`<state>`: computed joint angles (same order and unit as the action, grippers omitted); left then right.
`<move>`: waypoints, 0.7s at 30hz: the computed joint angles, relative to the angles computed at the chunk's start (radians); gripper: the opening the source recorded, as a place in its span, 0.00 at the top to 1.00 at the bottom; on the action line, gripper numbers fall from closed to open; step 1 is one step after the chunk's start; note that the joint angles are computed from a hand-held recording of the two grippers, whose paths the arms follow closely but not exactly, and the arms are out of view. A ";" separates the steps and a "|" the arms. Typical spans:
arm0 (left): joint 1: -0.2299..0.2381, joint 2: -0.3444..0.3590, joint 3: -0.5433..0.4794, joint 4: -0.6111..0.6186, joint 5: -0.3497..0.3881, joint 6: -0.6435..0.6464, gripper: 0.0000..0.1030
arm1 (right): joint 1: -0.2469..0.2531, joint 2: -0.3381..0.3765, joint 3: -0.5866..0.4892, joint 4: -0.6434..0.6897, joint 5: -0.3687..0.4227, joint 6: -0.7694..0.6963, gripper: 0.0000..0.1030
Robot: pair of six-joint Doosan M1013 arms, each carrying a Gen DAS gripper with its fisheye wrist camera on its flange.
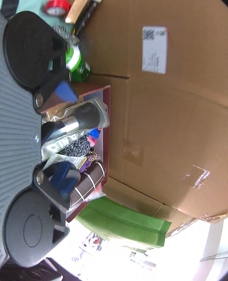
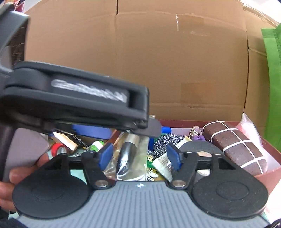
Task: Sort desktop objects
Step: 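Lower the brush bag into the box and open both grippers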
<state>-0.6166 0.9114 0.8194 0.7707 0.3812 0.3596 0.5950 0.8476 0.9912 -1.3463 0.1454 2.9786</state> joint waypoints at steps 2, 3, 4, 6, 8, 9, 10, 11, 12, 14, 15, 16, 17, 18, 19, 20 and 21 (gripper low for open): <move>-0.012 -0.021 0.041 0.138 0.011 -0.139 0.00 | 0.002 -0.013 0.020 -0.029 -0.003 0.053 0.27; -0.015 -0.031 0.060 0.162 0.009 -0.173 0.00 | 0.006 -0.022 0.033 -0.079 0.003 0.106 0.24; -0.017 -0.041 0.077 0.159 0.010 -0.183 0.00 | 0.010 -0.028 0.041 -0.083 0.014 0.107 0.21; -0.019 -0.057 0.106 0.136 0.006 -0.187 0.00 | 0.024 -0.037 0.053 -0.057 0.063 0.068 0.14; -0.023 -0.073 0.132 0.128 0.022 -0.203 0.00 | 0.035 -0.048 0.072 -0.104 0.092 0.110 0.13; -0.027 -0.078 0.143 0.130 0.038 -0.208 0.00 | 0.039 -0.056 0.085 -0.125 0.091 0.133 0.13; -0.032 -0.083 0.149 0.126 0.060 -0.202 0.00 | 0.041 -0.063 0.098 -0.142 0.089 0.156 0.12; -0.036 -0.084 0.148 0.104 0.092 -0.175 0.00 | 0.043 -0.070 0.110 -0.155 0.081 0.179 0.10; -0.041 -0.083 0.143 0.087 0.129 -0.156 0.00 | 0.045 -0.074 0.115 -0.135 0.078 0.168 0.09; -0.047 -0.091 0.158 0.096 0.161 -0.181 0.00 | 0.057 -0.078 0.119 -0.050 0.106 0.072 0.09; -0.049 -0.099 0.175 0.106 0.157 -0.207 0.00 | 0.063 -0.088 0.134 -0.051 0.110 0.074 0.09; -0.048 -0.109 0.193 0.104 0.150 -0.218 0.00 | 0.066 -0.091 0.139 -0.027 0.106 0.052 0.09; -0.048 -0.117 0.207 0.094 0.147 -0.216 0.00 | 0.068 -0.095 0.145 0.013 0.097 0.017 0.09; -0.048 -0.122 0.214 0.075 0.154 -0.202 0.00 | 0.072 -0.098 0.150 0.043 0.092 -0.011 0.09; -0.049 -0.126 0.218 0.056 0.169 -0.186 0.00 | 0.074 -0.098 0.150 0.071 0.089 -0.037 0.09; -0.049 -0.128 0.220 0.041 0.184 -0.173 0.00 | 0.076 -0.091 0.142 0.118 0.087 -0.083 0.09; -0.050 -0.132 0.225 0.032 0.197 -0.168 0.00 | 0.078 -0.088 0.136 0.159 0.087 -0.123 0.09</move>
<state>-0.6662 0.7793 1.0448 0.8029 0.5780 0.1919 0.6730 0.7592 1.1276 -1.1870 0.2326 2.8552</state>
